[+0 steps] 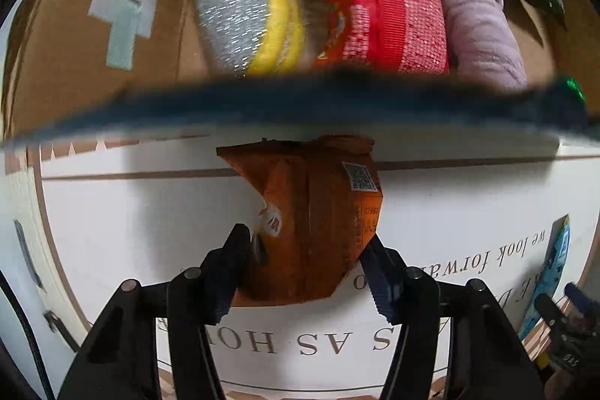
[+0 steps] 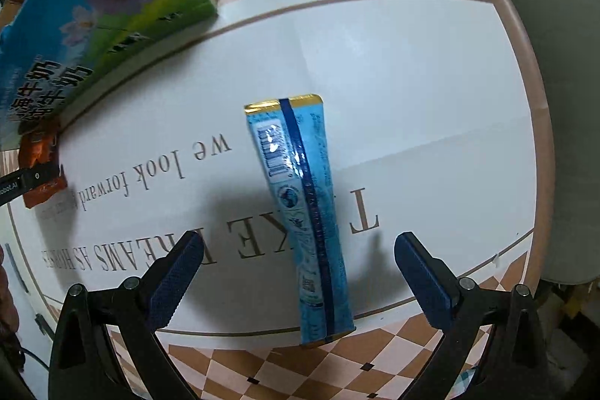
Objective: Organize soft objects
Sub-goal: 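Grasp the orange snack bag with the left gripper while the right grasps the blue stick pack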
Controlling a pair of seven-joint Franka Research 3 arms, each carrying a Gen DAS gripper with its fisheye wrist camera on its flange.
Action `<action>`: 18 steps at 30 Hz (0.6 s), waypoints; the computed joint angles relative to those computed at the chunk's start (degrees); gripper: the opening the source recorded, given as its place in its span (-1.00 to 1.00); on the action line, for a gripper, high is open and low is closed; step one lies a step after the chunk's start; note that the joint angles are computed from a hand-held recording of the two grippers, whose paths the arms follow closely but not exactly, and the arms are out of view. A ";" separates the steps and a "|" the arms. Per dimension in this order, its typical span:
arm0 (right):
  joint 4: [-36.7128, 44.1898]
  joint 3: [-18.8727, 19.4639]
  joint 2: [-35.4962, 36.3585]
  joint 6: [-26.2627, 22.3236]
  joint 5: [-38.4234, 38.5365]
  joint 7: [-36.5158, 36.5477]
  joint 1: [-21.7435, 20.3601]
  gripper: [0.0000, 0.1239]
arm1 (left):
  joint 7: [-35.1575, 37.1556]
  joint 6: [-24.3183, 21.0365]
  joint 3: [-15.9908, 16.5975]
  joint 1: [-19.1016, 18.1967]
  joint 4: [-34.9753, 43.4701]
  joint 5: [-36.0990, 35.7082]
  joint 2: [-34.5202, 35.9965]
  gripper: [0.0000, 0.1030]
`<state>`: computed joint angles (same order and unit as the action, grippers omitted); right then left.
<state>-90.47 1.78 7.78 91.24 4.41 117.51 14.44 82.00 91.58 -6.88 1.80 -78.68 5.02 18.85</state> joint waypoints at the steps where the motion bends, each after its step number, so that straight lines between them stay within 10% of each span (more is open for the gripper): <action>1: -0.61 -0.05 -0.29 0.08 0.02 -0.14 -0.06 0.66 | -0.53 0.51 0.07 0.14 -0.95 -0.29 -0.67 0.06; 7: -3.84 -0.22 -1.83 -0.20 1.20 -0.49 -0.71 0.28 | -2.19 2.30 0.29 0.59 -8.64 -1.34 -6.67 -0.05; 12: -8.76 0.65 -5.58 0.58 -0.93 -0.11 -0.23 -0.49 | -2.51 3.28 0.37 0.46 -14.70 -2.90 -11.82 -0.06; 18: -9.43 0.97 -7.97 1.16 1.80 -1.20 -0.48 -0.74 | -2.69 3.54 0.04 -0.74 -16.43 -5.60 -16.02 -0.06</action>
